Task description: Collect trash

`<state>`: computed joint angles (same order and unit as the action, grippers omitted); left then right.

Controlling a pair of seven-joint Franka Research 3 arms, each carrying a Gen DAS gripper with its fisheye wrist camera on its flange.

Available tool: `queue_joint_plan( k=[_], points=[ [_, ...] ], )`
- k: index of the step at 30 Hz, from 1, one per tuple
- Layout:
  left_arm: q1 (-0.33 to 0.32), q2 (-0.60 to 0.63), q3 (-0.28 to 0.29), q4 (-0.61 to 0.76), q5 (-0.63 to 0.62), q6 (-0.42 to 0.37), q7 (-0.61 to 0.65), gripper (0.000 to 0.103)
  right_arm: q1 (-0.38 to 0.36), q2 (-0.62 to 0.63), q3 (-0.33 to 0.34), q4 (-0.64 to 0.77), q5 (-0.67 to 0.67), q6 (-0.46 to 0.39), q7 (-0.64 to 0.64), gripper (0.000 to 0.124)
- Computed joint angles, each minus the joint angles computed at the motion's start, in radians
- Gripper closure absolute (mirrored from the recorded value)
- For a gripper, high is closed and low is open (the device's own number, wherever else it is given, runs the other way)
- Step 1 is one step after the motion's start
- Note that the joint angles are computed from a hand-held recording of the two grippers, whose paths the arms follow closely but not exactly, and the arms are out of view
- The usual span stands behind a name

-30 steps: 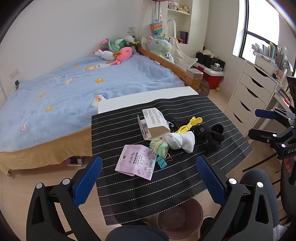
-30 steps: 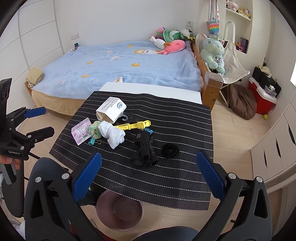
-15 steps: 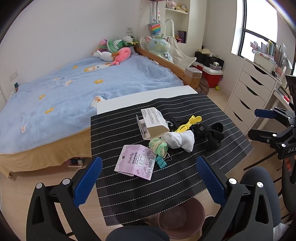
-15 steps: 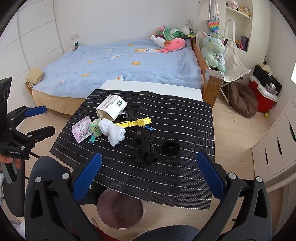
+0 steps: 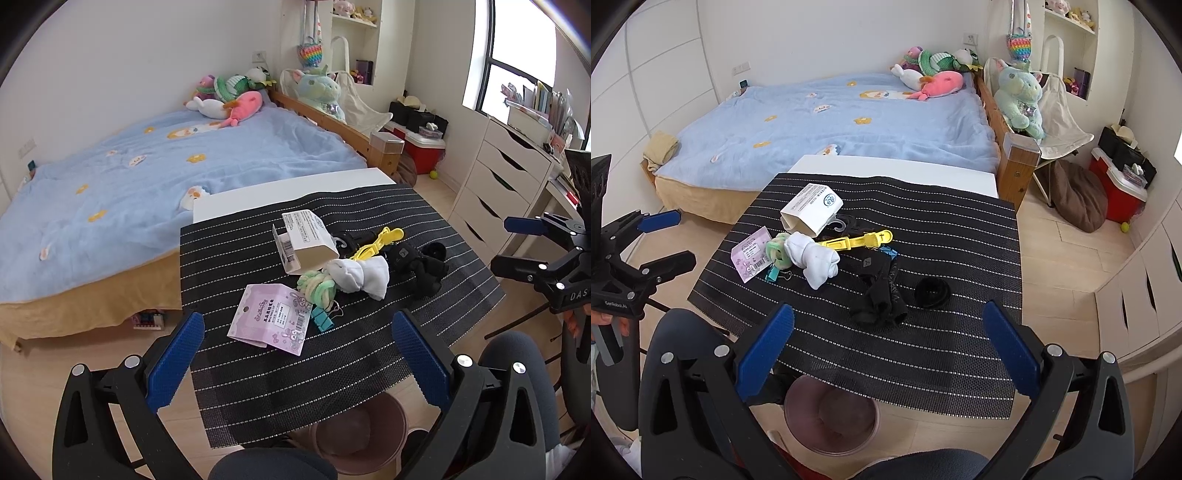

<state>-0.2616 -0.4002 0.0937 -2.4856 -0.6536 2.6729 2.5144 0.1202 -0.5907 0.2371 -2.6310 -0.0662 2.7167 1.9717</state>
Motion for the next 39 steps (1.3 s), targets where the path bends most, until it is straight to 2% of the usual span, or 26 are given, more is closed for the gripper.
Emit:
queue_joint_plan(
  k=[10, 13, 21, 23, 27, 32, 34, 36, 39],
  points=[
    [0.005, 0.002, -0.001, -0.001, 0.010, 0.000, -0.008, 0.005, 0.020, 0.143, -0.043, 0.118, -0.028, -0.042, -0.130, 0.024],
    [0.007, 0.006, 0.000, 0.002, 0.012, 0.000, -0.007, 0.005, 0.062, 0.203, -0.090, 0.161, 0.018, -0.063, -0.216, 0.024],
    [0.020, 0.010, -0.002, -0.001, 0.021, 0.005, -0.016, 0.005, 0.095, 0.337, -0.128, 0.254, 0.067, -0.132, -0.347, 0.027],
    [0.023, 0.013, 0.000, -0.001, 0.024, 0.005, -0.018, 0.005, 0.104, 0.366, -0.139, 0.274, 0.090, -0.156, -0.379, 0.047],
    [0.031, 0.017, 0.001, -0.001, 0.030, 0.003, -0.026, 0.005, 0.111, 0.391, -0.146, 0.278, 0.111, -0.158, -0.407, 0.054],
    [0.035, 0.019, 0.001, -0.002, 0.032, 0.000, -0.026, 0.005, 0.110, 0.411, -0.146, 0.285, 0.108, -0.173, -0.404, 0.075],
    [0.036, 0.021, 0.001, -0.002, 0.030, -0.001, -0.026, 0.005, 0.112, 0.410, -0.149, 0.280, 0.114, -0.169, -0.407, 0.079],
    [0.039, 0.023, -0.001, -0.002, 0.032, -0.002, -0.028, 0.005, 0.110, 0.405, -0.147, 0.274, 0.108, -0.160, -0.398, 0.095],
    [0.038, 0.025, -0.001, -0.002, 0.027, -0.002, -0.024, 0.005, 0.108, 0.393, -0.145, 0.265, 0.104, -0.149, -0.385, 0.098]
  ],
)
